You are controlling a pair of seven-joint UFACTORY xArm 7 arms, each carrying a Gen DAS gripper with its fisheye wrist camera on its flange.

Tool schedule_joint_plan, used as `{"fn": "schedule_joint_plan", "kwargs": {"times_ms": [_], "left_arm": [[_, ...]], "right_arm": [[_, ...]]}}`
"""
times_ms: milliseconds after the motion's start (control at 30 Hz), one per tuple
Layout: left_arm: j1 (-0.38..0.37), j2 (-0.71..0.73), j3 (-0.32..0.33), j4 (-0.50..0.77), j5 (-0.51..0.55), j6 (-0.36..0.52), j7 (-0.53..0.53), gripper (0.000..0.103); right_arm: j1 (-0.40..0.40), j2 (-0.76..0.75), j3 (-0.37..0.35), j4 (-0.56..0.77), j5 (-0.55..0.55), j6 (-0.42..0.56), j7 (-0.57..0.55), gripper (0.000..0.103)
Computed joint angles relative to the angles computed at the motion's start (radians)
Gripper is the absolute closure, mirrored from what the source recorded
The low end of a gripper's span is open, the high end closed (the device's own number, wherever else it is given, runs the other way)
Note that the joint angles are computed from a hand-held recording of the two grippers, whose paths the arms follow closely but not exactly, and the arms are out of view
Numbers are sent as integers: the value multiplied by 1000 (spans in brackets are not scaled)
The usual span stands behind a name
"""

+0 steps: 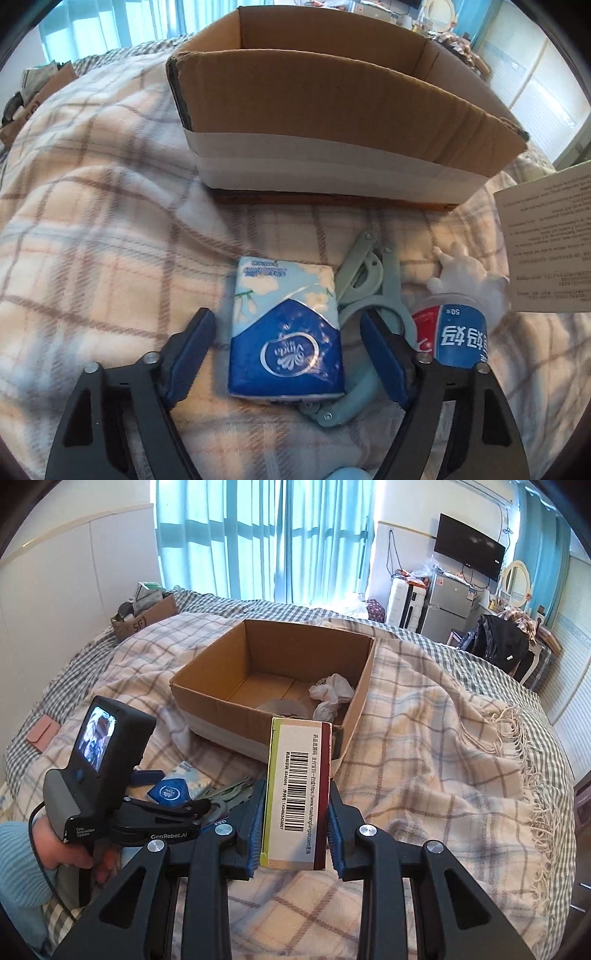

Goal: Organize objects
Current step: 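Grasp the barcode medicine box with the right gripper and lift it, then grasp the blue Vinda tissue pack with the left gripper, then drop the tissue pack and medicine box into the box with both grippers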

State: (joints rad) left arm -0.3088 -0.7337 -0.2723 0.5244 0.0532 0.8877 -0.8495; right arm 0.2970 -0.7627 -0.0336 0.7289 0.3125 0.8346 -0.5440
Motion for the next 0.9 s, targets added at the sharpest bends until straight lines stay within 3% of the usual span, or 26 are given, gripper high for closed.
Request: {"fn": "schedule_joint_plan", "kwargs": {"times_ms": [33, 67, 400, 533, 900], "left_arm": [[-13, -16, 10, -11, -16, -3, 6, 48], [-17, -26, 12, -16, -24, 3, 5, 51], [-34, -194, -36, -17, -28, 80, -54, 52], [-5, -259, -46, 34, 2, 116, -59, 52], [141, -102, -33, 293, 111, 29, 69, 52]], "right_arm": [[-1, -5, 0, -1, 0, 3, 0, 74], [-2, -8, 3, -2, -3, 6, 2, 74], [8, -72, 13, -7, -11, 11, 13, 74], [20, -89, 9, 7, -10, 2, 8, 74], [61, 17, 24, 170, 7, -93, -12, 74]]}}
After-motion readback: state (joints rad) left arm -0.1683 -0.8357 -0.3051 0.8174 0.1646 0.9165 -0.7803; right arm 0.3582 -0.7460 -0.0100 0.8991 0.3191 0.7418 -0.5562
